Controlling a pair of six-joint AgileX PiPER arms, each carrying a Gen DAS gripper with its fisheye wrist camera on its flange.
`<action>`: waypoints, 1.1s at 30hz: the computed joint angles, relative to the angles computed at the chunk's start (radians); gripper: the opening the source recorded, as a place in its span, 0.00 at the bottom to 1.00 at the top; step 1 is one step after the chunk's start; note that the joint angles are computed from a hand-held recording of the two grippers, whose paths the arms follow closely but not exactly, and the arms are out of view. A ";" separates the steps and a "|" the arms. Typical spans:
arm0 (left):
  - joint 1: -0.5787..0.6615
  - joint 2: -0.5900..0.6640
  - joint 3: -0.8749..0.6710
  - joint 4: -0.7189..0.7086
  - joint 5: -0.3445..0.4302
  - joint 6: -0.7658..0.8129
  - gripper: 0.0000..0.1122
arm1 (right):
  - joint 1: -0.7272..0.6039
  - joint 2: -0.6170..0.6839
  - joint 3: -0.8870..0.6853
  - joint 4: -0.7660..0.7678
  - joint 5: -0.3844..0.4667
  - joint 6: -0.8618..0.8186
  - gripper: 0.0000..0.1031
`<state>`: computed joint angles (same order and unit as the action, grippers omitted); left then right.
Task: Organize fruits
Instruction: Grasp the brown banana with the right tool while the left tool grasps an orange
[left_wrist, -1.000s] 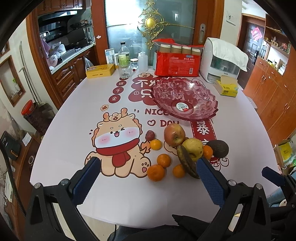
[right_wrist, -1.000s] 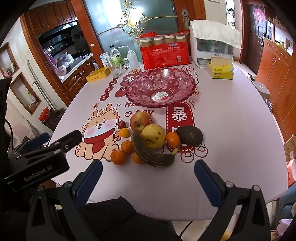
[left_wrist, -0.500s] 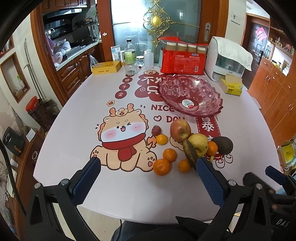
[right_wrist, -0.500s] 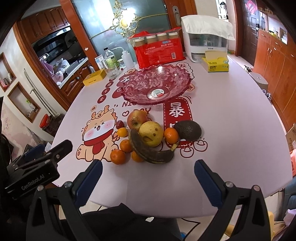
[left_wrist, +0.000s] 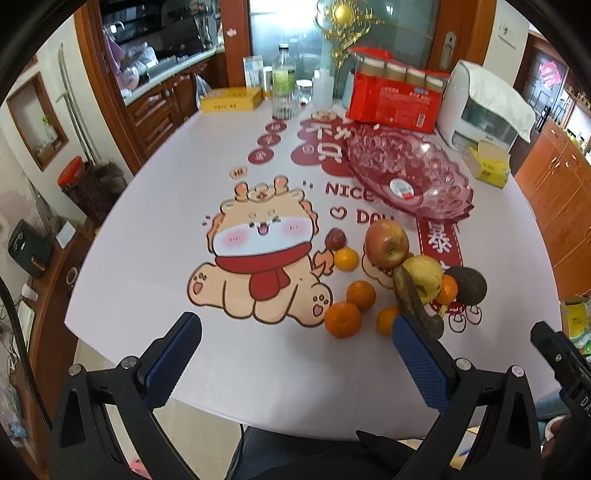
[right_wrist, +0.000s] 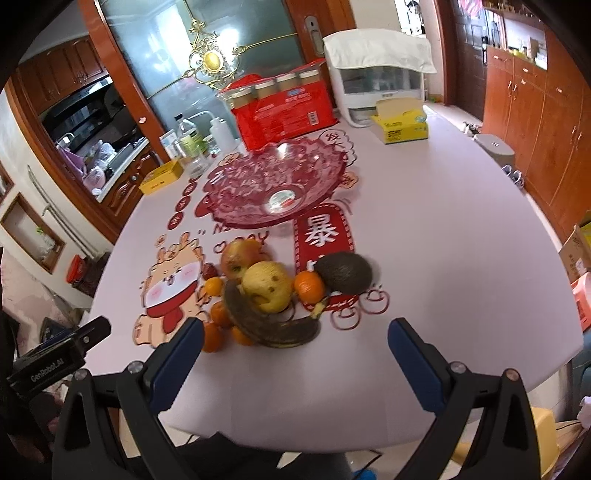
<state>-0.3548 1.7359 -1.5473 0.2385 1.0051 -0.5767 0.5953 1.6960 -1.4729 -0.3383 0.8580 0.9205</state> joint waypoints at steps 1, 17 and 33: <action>0.011 0.013 -0.006 -0.025 -0.001 0.022 0.91 | -0.002 0.001 0.009 -0.012 -0.011 0.002 0.97; 0.079 0.326 -0.198 -0.245 0.046 0.232 0.91 | 0.017 0.064 0.101 -0.108 -0.174 -0.159 0.97; 0.096 0.565 -0.402 -0.345 0.139 0.255 0.85 | 0.084 0.287 0.032 -0.241 -0.217 -0.345 0.80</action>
